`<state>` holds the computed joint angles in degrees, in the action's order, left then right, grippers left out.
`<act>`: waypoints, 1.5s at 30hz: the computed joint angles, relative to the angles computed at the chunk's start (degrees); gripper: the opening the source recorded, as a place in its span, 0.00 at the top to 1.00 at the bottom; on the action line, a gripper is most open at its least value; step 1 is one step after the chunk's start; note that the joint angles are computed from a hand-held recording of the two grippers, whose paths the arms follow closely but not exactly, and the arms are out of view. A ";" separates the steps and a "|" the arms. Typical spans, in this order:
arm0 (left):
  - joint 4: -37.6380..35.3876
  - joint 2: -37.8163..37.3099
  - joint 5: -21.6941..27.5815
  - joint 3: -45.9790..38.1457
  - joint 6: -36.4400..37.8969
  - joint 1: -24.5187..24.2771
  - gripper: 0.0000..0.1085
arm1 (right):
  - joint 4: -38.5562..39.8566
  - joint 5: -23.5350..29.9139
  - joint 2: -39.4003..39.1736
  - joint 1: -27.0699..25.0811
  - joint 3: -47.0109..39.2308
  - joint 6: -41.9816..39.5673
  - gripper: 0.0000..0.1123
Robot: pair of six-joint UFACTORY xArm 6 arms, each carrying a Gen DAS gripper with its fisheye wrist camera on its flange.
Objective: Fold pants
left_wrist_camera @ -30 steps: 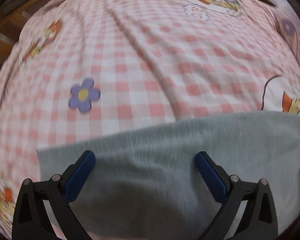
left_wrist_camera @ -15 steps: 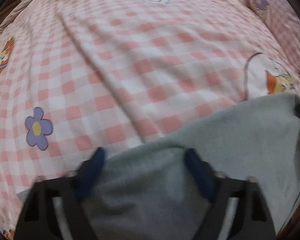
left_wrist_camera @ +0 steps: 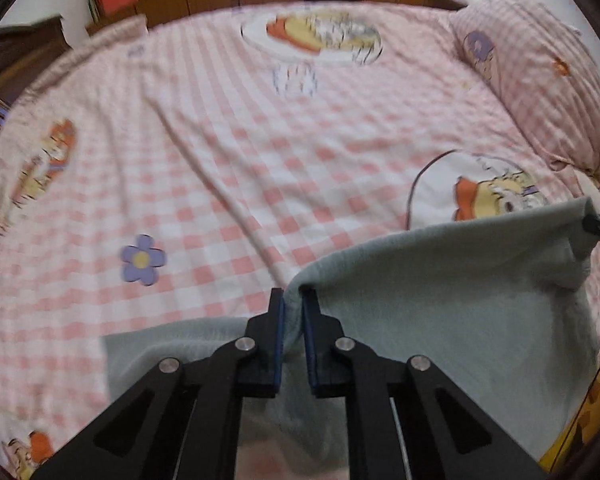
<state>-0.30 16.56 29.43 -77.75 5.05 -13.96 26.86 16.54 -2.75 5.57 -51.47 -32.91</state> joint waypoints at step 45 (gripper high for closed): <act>-7.14 -56.52 -7.08 64.74 -24.52 -4.17 0.73 | -24.90 7.38 -41.73 -1.70 40.88 38.41 0.58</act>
<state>-7.44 -39.95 22.35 -13.01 -19.47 -18.13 1.97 23.92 -44.48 3.87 -10.59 5.50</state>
